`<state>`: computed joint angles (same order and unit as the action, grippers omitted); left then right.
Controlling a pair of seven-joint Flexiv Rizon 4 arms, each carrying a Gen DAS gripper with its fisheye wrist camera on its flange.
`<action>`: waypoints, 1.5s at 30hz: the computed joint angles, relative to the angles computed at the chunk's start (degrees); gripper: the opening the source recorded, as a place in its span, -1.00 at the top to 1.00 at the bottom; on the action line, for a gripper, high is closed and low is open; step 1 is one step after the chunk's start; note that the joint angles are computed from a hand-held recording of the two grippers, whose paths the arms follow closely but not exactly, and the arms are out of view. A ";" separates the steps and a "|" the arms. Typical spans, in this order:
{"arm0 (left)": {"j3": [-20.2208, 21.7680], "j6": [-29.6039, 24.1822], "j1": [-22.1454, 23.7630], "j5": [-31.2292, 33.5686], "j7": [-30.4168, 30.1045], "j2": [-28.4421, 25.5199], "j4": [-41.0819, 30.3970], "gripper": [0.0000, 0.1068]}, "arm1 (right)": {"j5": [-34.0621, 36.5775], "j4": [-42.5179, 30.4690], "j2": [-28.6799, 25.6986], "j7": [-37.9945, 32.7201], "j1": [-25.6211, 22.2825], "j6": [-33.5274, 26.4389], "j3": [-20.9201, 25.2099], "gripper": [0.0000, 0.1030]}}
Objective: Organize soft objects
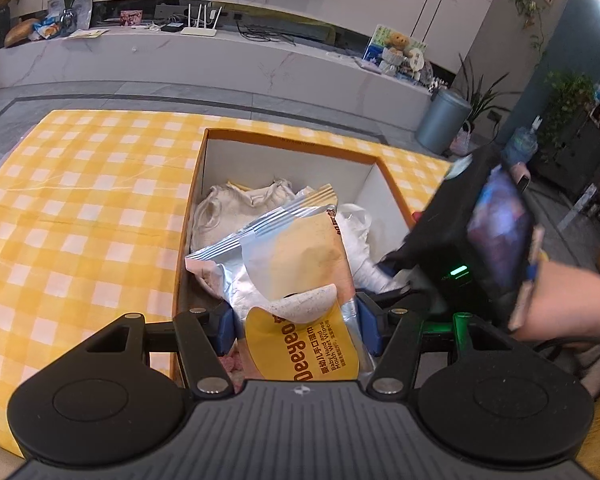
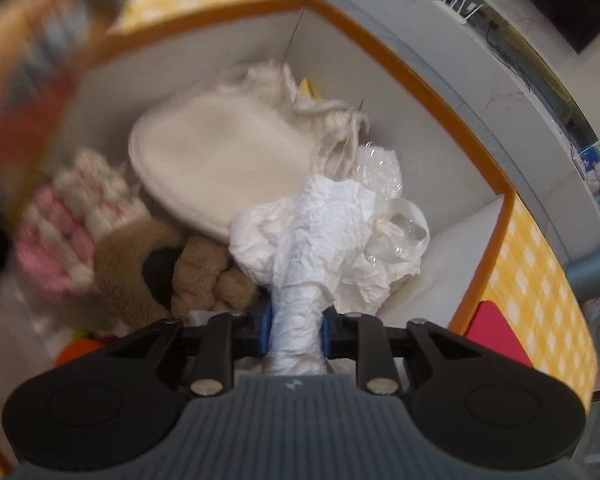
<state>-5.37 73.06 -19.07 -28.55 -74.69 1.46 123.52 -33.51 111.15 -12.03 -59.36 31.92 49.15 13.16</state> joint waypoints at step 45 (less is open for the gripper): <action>-13.20 -3.32 -2.01 90.10 -84.19 3.09 -21.10 -0.93 | -22.03 34.08 47.45 45.19 -23.83 20.79 9.14 -0.92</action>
<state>-18.56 69.74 -21.07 61.55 -158.88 4.55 102.41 -55.53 145.23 35.42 -14.16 8.09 69.93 22.31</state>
